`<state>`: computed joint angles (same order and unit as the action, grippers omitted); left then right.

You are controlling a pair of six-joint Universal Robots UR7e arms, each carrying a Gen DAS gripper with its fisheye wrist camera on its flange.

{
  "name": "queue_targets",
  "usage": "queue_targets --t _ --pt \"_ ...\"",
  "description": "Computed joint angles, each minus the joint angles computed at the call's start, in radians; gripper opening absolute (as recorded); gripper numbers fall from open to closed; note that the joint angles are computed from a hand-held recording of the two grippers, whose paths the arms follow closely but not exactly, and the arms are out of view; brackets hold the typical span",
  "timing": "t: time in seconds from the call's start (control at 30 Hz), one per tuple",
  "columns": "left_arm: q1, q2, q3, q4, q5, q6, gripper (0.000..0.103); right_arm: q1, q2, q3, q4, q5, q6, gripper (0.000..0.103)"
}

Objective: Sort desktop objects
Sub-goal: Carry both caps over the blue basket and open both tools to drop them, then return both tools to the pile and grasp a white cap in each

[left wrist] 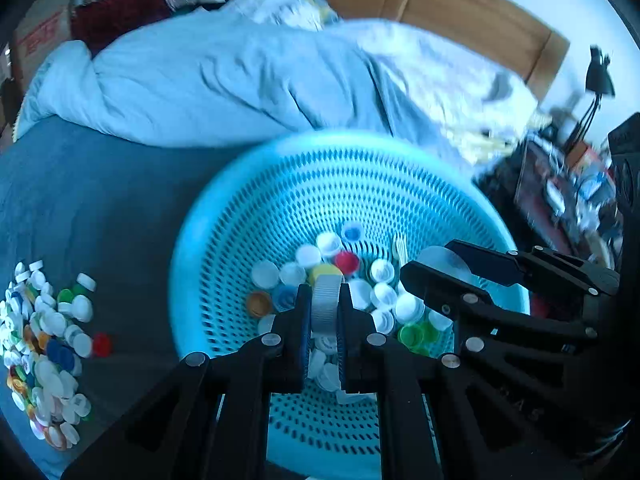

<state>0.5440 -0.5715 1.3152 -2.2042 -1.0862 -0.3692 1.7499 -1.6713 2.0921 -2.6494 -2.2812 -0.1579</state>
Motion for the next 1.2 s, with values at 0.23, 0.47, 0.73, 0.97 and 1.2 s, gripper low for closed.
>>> queue_targets --t 0.23,0.47,0.73,0.97,1.2 --pt "-0.005 0.066 -0.055 0.056 -0.011 -0.002 0.008 -0.062 -0.039 0.025 0.014 0.029 -0.008 0.044" --pt "-0.006 0.05 -0.029 0.035 0.063 -0.066 0.049 -0.049 -0.045 0.036 -0.07 -0.046 -0.031 0.065" --pt "-0.047 -0.248 0.398 -0.377 0.289 0.024 0.049 0.106 -0.023 0.106 -0.324 0.114 -0.212 0.066" --pt "0.003 -0.736 0.879 -0.141 0.517 -0.416 0.048 0.153 0.159 0.148 -0.271 0.379 -0.239 0.065" --pt "0.207 -0.858 0.975 -0.333 0.466 -0.172 0.046 0.174 0.342 0.125 -0.257 0.387 -0.241 0.063"
